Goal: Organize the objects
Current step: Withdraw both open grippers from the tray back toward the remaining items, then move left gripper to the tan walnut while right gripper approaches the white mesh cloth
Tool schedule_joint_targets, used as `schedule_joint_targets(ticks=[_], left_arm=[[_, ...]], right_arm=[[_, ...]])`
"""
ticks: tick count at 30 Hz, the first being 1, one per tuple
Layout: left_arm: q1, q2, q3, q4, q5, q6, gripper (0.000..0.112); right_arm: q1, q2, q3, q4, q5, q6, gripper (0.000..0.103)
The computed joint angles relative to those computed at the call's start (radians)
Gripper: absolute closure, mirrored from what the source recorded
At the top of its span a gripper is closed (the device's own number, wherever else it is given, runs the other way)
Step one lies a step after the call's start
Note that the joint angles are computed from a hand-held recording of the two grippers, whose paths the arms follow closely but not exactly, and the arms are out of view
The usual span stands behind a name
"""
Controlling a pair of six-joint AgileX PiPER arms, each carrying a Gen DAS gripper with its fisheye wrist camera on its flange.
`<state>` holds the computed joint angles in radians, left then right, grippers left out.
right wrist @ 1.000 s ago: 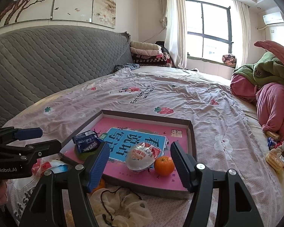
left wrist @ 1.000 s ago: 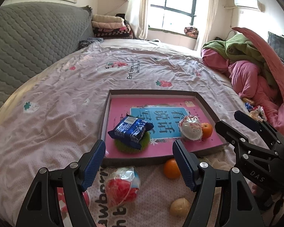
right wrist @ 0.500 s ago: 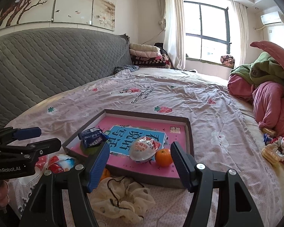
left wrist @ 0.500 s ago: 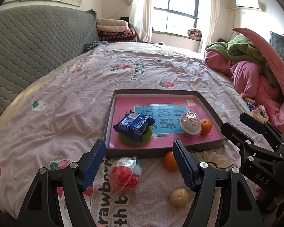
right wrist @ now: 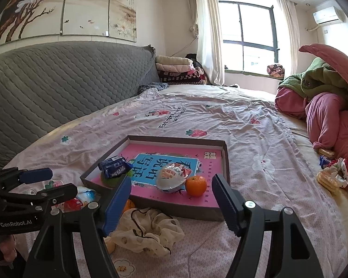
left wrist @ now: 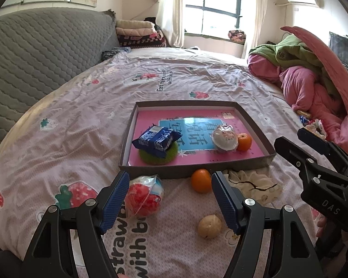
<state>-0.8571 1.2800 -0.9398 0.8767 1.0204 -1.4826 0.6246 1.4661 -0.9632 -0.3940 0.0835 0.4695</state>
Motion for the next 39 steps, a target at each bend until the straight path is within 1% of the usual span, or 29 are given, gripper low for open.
schedule_joint_targets(ticks=[4, 6, 9, 11, 14, 17, 21, 23, 25, 29, 33, 34, 36, 37, 39], left_arm=[[-0.005, -0.004, 0.000, -0.010, 0.004, 0.000, 0.038], [-0.003, -0.011, 0.007, -0.017, -0.003, -0.006, 0.038], [0.003, -0.015, 0.016, -0.033, -0.014, -0.001, 0.038], [0.002, -0.015, 0.022, -0.034, -0.019, -0.004, 0.038], [-0.007, -0.012, 0.032, -0.033, -0.024, -0.010, 0.038], [-0.019, -0.003, 0.040, -0.030, -0.027, -0.017, 0.038], [-0.035, 0.018, 0.043, -0.038, -0.035, -0.016, 0.038], [-0.044, 0.029, 0.042, -0.040, -0.035, -0.017, 0.038], [-0.048, 0.038, 0.042, -0.043, -0.039, -0.015, 0.038], [-0.055, 0.056, 0.042, -0.049, -0.047, -0.007, 0.038], [-0.058, 0.069, 0.053, -0.058, -0.066, -0.003, 0.038], [-0.060, 0.073, 0.056, -0.060, -0.070, -0.001, 0.038], [-0.062, 0.078, 0.067, -0.065, -0.084, 0.001, 0.038], [-0.063, 0.082, 0.071, -0.068, -0.091, 0.004, 0.038], [-0.066, 0.093, 0.077, -0.072, -0.103, 0.009, 0.038]], right_arm=[[-0.013, -0.010, 0.010, 0.195, -0.004, -0.191, 0.031], [-0.013, -0.013, 0.012, 0.215, -0.001, -0.214, 0.031], [-0.010, -0.017, 0.017, 0.194, -0.001, -0.195, 0.031], [-0.010, -0.021, 0.024, 0.238, -0.002, -0.239, 0.031], [-0.006, -0.025, 0.032, 0.209, -0.002, -0.212, 0.031], [-0.008, -0.028, 0.039, 0.243, 0.000, -0.247, 0.031], [-0.001, -0.030, 0.047, 0.132, 0.004, -0.138, 0.031], [0.001, -0.033, 0.052, 0.163, 0.005, -0.170, 0.031], [0.003, -0.032, 0.052, 0.155, 0.011, -0.163, 0.031], [0.004, -0.030, 0.055, 0.226, 0.017, -0.238, 0.031], [0.004, -0.025, 0.056, 0.259, 0.024, -0.271, 0.031], [0.002, -0.022, 0.055, 0.302, 0.027, -0.313, 0.031], [-0.007, -0.013, 0.048, 0.445, 0.039, -0.452, 0.031], [-0.009, -0.009, 0.045, 0.472, 0.045, -0.478, 0.031], [-0.009, 0.001, 0.040, 0.456, 0.052, -0.461, 0.031]])
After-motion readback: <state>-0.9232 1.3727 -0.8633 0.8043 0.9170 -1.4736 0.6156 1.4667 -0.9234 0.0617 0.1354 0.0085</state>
